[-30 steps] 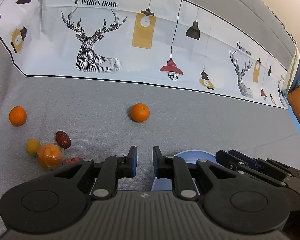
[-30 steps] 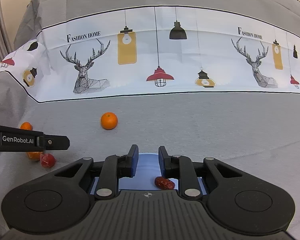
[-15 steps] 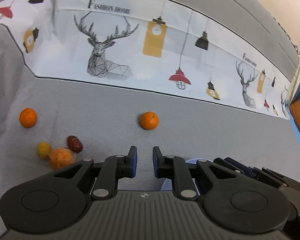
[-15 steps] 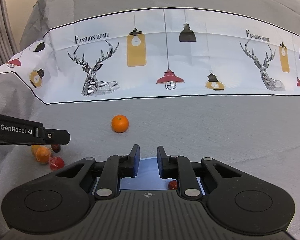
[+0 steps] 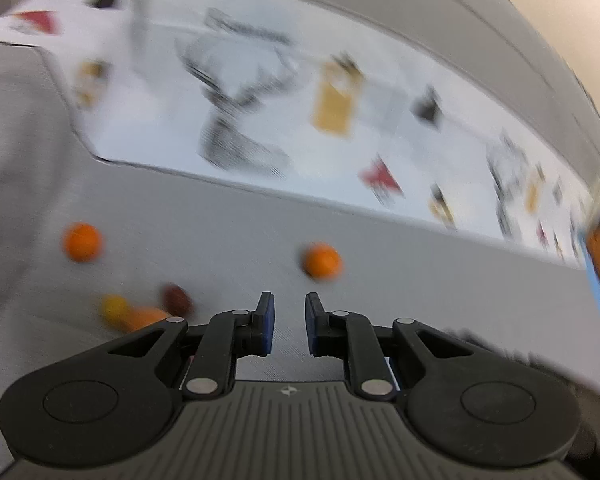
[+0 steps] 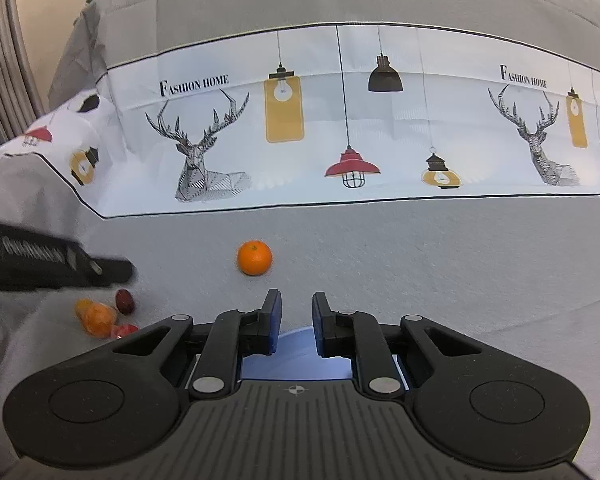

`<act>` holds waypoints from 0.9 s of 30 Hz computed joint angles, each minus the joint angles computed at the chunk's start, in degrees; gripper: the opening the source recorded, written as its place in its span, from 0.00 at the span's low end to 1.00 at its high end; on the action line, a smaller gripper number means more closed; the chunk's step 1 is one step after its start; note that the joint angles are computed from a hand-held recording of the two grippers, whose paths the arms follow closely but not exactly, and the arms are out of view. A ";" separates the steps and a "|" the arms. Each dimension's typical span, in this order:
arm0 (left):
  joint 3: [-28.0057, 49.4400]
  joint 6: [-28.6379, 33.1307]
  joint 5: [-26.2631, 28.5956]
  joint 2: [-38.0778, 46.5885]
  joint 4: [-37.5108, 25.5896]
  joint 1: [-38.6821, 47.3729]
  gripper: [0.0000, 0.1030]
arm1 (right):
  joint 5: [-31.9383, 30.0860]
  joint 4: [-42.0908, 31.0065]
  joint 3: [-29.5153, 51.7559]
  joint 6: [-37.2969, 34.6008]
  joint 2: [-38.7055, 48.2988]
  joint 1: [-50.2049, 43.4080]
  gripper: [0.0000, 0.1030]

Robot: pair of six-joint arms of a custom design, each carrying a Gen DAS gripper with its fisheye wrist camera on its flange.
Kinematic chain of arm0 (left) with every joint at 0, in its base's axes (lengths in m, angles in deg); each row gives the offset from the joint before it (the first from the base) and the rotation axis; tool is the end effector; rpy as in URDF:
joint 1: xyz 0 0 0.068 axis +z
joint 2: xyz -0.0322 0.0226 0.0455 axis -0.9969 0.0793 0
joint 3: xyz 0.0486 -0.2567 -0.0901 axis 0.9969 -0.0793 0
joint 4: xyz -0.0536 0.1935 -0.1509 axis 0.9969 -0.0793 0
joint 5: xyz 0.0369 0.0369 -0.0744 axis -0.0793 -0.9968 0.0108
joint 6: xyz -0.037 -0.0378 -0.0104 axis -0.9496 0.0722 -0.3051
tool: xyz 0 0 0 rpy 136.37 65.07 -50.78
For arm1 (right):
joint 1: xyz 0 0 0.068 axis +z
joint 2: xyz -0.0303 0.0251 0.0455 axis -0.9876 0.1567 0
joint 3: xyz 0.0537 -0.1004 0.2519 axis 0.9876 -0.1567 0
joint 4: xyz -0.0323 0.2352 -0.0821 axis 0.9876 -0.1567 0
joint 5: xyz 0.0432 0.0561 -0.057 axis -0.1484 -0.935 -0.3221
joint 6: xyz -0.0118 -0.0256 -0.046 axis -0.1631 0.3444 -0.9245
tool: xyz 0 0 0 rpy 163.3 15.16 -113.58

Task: Organize fruits
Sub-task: 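Move both open tools away from the plate toward the fruit pile, then grasp a small yellow fruit with the left tool while the right tool grasps a red wrapped fruit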

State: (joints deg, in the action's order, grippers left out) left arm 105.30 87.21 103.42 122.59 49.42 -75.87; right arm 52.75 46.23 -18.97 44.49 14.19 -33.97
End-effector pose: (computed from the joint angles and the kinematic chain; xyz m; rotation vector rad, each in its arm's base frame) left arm 0.2690 0.0267 0.0852 0.2944 2.4391 -0.5254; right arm 0.1482 0.1251 0.1010 0.4697 2.2260 0.0148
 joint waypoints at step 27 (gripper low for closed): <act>23.83 -9.11 -6.38 19.66 -17.27 10.50 0.19 | -18.27 16.02 19.52 -19.01 25.30 0.13 0.49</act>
State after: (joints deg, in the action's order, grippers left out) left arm 129.13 78.10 97.04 142.25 32.15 -65.37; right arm 34.48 62.25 0.55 25.48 39.49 -33.83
